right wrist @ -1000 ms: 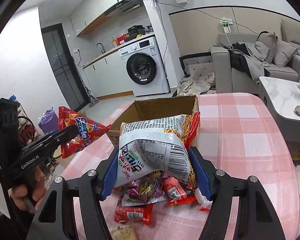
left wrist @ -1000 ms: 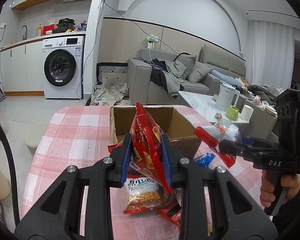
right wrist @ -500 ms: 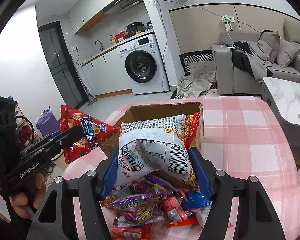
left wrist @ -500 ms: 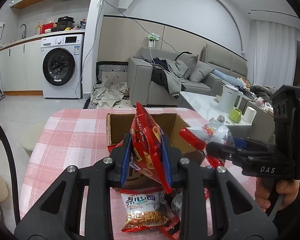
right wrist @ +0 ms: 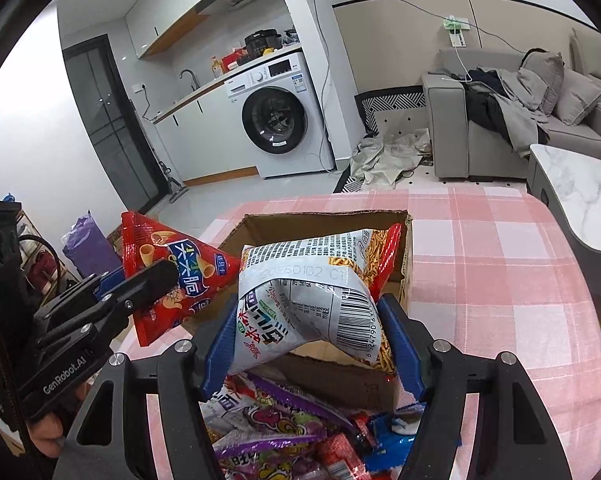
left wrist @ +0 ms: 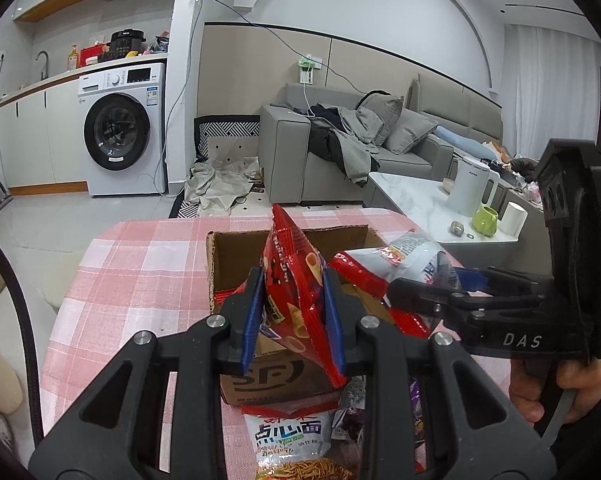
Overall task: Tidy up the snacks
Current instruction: 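Carry both bags over the cardboard box and release them inside, then move both tools back toward the remaining snack pile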
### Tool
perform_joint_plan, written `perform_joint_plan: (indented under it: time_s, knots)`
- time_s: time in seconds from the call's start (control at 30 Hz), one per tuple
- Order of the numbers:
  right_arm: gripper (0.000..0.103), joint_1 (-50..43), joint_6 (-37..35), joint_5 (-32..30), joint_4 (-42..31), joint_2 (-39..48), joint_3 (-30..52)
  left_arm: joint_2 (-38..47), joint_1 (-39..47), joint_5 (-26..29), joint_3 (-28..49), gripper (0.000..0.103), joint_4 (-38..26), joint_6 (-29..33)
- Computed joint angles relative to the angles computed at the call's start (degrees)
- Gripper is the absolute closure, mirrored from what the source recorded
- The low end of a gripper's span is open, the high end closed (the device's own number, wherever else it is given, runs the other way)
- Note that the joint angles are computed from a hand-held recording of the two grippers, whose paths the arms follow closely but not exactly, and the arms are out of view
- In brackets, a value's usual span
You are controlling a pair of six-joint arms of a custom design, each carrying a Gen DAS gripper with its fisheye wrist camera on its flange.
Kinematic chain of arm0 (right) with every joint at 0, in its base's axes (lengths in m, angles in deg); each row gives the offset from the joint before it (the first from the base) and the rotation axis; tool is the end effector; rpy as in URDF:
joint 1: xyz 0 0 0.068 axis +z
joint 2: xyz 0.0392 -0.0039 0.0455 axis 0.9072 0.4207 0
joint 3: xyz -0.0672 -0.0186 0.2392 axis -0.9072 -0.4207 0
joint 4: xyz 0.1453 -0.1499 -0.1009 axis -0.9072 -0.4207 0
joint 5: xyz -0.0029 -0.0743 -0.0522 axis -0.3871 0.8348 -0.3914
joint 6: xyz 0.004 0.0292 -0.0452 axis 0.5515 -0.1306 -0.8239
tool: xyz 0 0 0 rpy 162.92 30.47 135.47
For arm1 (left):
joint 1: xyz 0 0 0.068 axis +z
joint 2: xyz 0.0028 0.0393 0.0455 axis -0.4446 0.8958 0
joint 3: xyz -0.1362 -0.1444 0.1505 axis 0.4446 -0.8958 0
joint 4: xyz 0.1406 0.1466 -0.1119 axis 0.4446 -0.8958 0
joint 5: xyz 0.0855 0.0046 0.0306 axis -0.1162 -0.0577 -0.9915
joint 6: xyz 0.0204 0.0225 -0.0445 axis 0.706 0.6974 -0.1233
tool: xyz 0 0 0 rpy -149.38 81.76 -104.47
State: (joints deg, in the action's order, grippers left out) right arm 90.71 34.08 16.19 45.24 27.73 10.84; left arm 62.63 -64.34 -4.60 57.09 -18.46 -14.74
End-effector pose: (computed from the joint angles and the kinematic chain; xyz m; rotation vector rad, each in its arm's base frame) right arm 0.3271 0.1637 0.1087 -0.3244 2.2725 0.5699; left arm 0.2755 -0.1973 0.1626 0.0692 2.0787 -0.2117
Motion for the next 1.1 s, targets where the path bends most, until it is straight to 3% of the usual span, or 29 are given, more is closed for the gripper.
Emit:
perform_joint_plan:
  time_s: [0.33,0.6,0.67,0.73,0.8,0.83,1.0,1.07,1.1]
  knots:
    - [0.034,-0.57,1.12,-1.71,-2.43,6.73,7.69,7.46,2.26,2.07,5.38,0.077,0.20,0.98]
    - [0.029,-0.61,0.19,-2.50,-0.40,7.32,6.62,9.32,4.48,4.22,6.64,0.077,-1.33,0.10]
    - [0.027,-0.24,-0.91,-1.10,1.27,6.33,4.57,8.93,5.14,5.58,5.94,0.069,-1.49,-0.18]
    - [0.023,-0.13,-1.92,0.03,3.98,4.75,1.48,7.91,5.16,5.35,4.26,0.045,-1.15,-0.45]
    - [0.009,-0.15,-2.34,0.94,5.50,3.29,-0.94,6.48,4.79,4.14,1.36,0.027,1.30,-0.71]
    - [0.007,-0.25,-2.42,1.34,6.62,2.34,-2.60,5.57,4.60,4.00,-0.30,0.022,2.75,-0.77]
    - [0.001,-1.04,-3.35,2.27,8.02,-1.90,-8.27,1.51,2.29,0.98,-5.20,0.016,3.79,-0.78]
    - [0.000,-1.47,-3.66,1.92,10.28,-3.88,-12.02,-0.08,1.19,-0.82,-7.56,0.010,4.51,-0.86]
    - [0.000,-1.53,-3.87,1.87,10.46,-4.60,-13.18,-0.86,0.56,-1.59,-8.85,0.002,4.91,-1.06]
